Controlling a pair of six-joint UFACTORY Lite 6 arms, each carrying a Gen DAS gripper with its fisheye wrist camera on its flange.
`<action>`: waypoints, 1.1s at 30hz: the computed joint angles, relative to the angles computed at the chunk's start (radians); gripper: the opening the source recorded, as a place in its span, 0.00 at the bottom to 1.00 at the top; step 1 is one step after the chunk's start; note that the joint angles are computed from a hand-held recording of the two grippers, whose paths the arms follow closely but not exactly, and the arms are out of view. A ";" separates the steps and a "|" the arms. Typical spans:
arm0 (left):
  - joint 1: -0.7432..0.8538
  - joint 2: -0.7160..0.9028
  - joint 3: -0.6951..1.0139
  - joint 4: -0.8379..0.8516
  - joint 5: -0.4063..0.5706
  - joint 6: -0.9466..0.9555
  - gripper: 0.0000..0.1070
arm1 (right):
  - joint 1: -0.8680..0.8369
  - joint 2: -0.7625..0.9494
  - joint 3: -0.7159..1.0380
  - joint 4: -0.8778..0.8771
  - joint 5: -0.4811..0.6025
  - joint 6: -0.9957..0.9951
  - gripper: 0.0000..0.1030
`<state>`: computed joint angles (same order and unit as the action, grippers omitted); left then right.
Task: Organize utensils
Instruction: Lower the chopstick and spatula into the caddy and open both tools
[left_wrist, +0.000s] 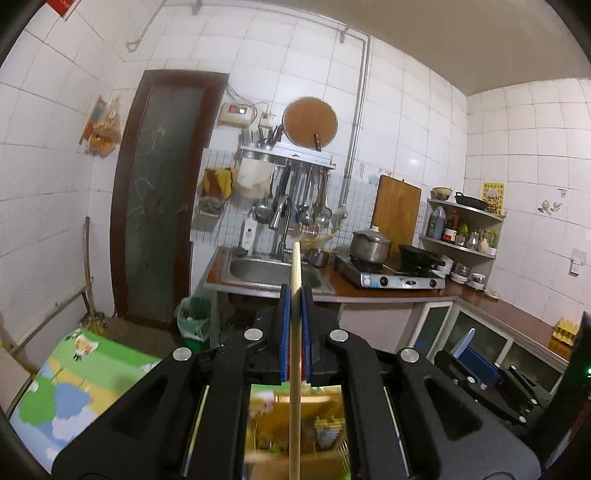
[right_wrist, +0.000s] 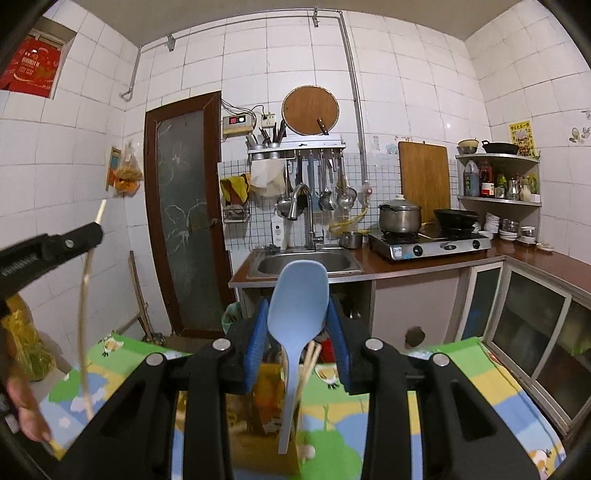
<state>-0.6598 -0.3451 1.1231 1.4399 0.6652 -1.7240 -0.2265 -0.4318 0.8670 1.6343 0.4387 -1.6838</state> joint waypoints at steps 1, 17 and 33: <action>0.035 0.035 0.015 0.030 -0.037 -0.033 0.04 | 0.018 0.038 0.019 0.043 -0.010 -0.047 0.32; 0.140 0.461 0.209 0.369 -0.013 -0.339 0.04 | 0.086 0.260 0.000 0.346 -0.004 -0.418 0.32; 0.060 0.093 -0.019 0.033 0.095 -0.007 0.86 | 0.040 0.106 -0.059 -0.168 -0.079 0.056 0.69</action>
